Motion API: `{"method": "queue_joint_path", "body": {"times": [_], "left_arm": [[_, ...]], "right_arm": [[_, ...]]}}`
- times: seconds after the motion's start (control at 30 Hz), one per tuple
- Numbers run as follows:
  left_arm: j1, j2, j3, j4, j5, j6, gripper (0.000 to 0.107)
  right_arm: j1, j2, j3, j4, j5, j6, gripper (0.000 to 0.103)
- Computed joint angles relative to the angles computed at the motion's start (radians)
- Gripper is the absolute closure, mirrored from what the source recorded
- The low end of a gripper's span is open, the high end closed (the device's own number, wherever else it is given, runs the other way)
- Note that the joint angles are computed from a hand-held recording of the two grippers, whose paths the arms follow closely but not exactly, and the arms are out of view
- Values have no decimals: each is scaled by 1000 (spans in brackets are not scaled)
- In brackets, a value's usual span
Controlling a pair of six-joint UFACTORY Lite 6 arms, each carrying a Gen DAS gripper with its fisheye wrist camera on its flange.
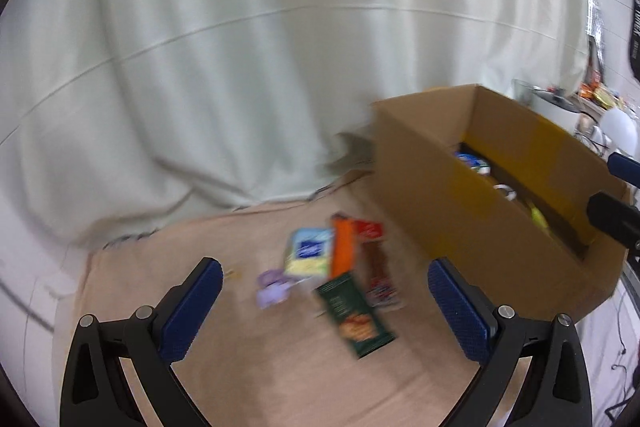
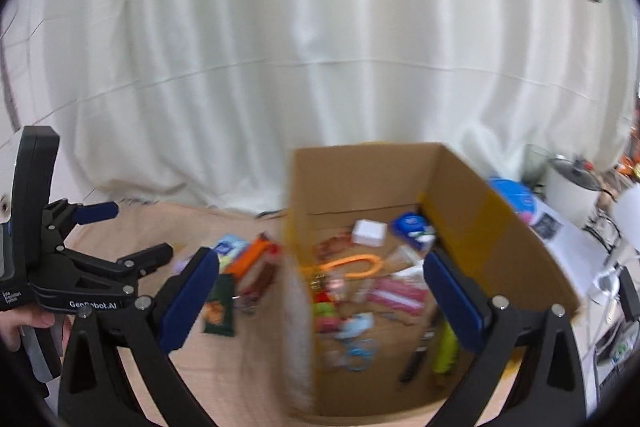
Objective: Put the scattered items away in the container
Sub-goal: 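Withdraw both tools from the box back toward the cloth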
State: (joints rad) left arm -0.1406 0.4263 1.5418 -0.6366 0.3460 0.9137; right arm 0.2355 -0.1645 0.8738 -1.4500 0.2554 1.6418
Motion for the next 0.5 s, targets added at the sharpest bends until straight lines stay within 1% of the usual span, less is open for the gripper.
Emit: {"method": "queue_joint_path", "body": {"times": [0.03, 0.07, 0.23, 0.3, 0.4, 0.5], "left_arm": [[38, -7, -24, -46, -5, 55, 4], [75, -9, -41, -89, -8, 107, 4], [244, 26, -70, -268, 5, 318, 4], [286, 43, -80, -327, 14, 381, 4], [323, 71, -97, -408, 18, 479, 4], [335, 109, -103, -459, 16, 555, 4]], "right_arm": [[38, 44, 36, 46, 9, -40, 0], [72, 77, 62, 51, 17, -40, 0], [202, 205, 141, -102, 71, 113, 0], [231, 272, 188, -94, 79, 130, 0], [245, 365, 240, -140, 38, 208, 0], [270, 458, 276, -253, 56, 336, 0]]}}
